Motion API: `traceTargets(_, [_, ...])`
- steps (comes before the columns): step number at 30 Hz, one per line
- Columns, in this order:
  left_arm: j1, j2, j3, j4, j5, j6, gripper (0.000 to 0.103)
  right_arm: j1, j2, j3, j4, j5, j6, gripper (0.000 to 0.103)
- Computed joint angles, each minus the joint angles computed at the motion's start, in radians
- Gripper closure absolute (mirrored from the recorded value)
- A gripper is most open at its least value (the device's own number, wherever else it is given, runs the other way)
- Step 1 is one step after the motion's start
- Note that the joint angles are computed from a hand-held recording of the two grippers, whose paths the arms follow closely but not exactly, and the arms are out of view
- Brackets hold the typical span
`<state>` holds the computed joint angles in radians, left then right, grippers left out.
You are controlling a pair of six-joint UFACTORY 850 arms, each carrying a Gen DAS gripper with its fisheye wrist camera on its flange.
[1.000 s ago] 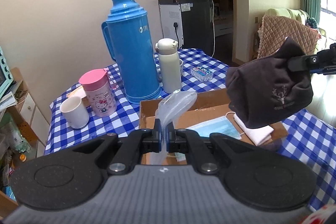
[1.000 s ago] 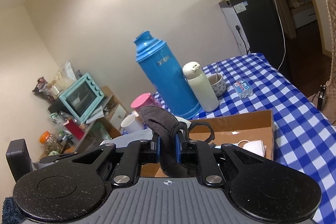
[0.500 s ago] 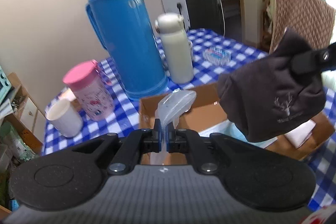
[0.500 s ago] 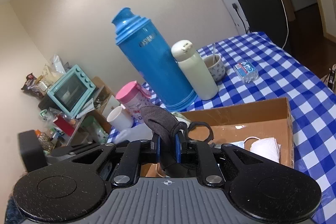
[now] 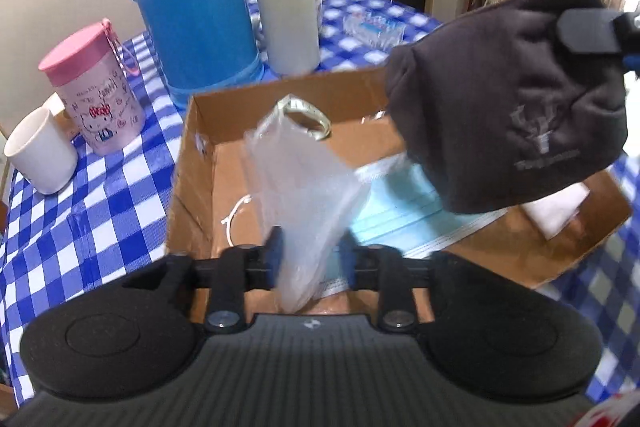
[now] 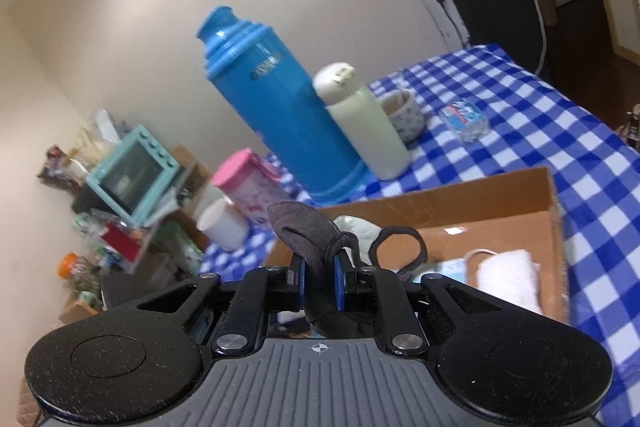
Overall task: Organize soft objects
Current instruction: 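Lift and carry the grey pouch with the right tool while the left tool carries the bag to the box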
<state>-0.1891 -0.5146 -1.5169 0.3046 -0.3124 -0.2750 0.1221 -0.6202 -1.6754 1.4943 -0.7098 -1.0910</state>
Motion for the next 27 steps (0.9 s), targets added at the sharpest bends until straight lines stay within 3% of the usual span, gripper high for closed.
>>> traceTargets(4, [0.007,0.051,0.043,-0.062,0.031,0.047,0.064,-0.010,-0.011,0.010,0.110,-0.062,-0.025,0.089])
traceTargets(6, [0.010,0.067,0.051,-0.073,0.041,0.050,0.064,-0.010,-0.023,0.007,0.095,-0.042,0.043,0.088])
traceTargets(10, [0.019,0.098,0.071,-0.170,0.061,0.106,0.064,0.005,-0.061,-0.040,-0.216,0.072,0.362,0.088])
traceTargets(18, [0.016,0.088,0.050,-0.137,-0.002,0.048,0.064,0.037,-0.079,-0.070,-0.555,0.161,0.537,0.086])
traceTargets(20, [0.013,0.089,0.052,-0.120,-0.009,0.028,0.064,0.057,-0.084,-0.081,-0.689,0.185,0.597,0.080])
traceTargets(22, [0.009,0.091,0.055,-0.090,-0.013,0.002,0.064,0.076,-0.083,-0.079,-0.804,0.212,0.622,0.057])
traceTargets(24, [0.005,0.091,0.055,-0.052,-0.023,-0.035,0.064,0.096,-0.071,-0.052,-0.911,0.264,0.661,0.045])
traceTargets(27, [0.005,0.091,0.054,-0.035,-0.033,-0.058,0.063,0.104,-0.050,-0.014,-0.900,0.301,0.593,0.043])
